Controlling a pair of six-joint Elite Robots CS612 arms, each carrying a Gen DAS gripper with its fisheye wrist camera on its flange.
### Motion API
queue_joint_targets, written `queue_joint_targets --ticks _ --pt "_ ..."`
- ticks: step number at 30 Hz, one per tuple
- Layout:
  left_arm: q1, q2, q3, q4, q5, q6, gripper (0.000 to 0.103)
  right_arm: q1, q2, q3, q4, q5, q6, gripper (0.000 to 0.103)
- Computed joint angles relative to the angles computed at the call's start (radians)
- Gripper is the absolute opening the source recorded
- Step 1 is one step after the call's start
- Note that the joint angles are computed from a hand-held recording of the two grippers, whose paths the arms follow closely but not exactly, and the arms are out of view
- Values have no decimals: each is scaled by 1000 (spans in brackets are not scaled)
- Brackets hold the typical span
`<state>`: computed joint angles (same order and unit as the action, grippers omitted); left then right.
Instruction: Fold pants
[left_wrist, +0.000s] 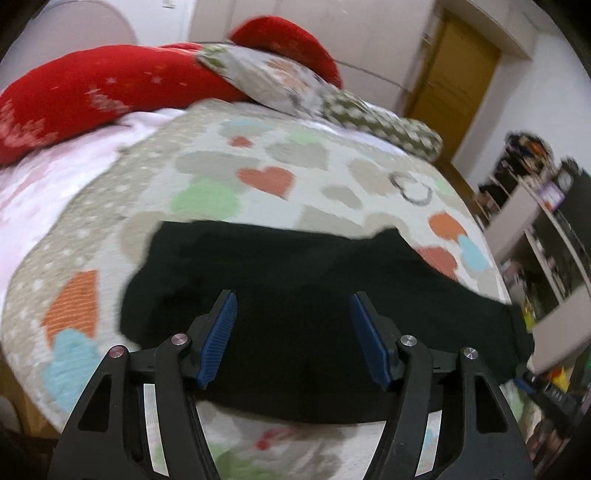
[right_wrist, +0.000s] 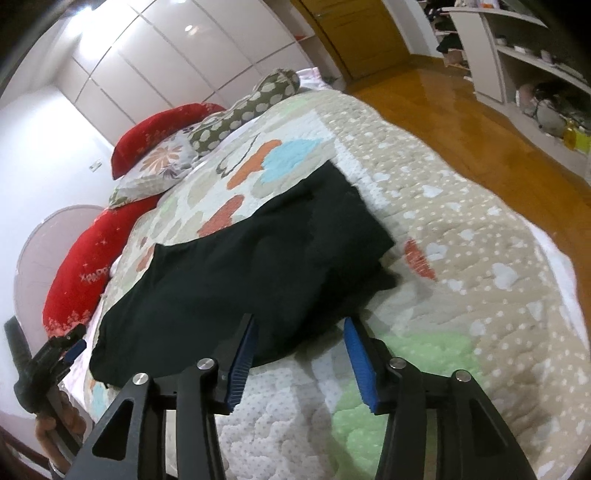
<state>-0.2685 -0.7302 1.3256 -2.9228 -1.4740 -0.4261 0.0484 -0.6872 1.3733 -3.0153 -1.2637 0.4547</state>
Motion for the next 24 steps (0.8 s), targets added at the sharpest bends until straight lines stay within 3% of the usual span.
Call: queue_joint_targets --ticks 7,9,12,15,18,22,24 --pt "-17 76 -100 85 -150 118 64 -2 2 8 -28 -15 22 57" --pt "-22 98 -140 171 -181 149 64 3 12 -2 -47 -28 21 61" --pt "-41 104 -154 177 -147 195 64 7 25 -21 -54 -26 20 67" --pt "-42 115 -196 194 -233 200 64 9 29 -27 -59 -27 6 68" --pt "-55 135 -248 200 -274 242 72 3 29 -17 -86 2 5 68" --pt "-80 189 -369 268 -360 343 72 1 31 -11 -106 17 -6 68" --pt "-86 236 -470 371 -452 422 72 2 32 -12 -103 15 -20 68"
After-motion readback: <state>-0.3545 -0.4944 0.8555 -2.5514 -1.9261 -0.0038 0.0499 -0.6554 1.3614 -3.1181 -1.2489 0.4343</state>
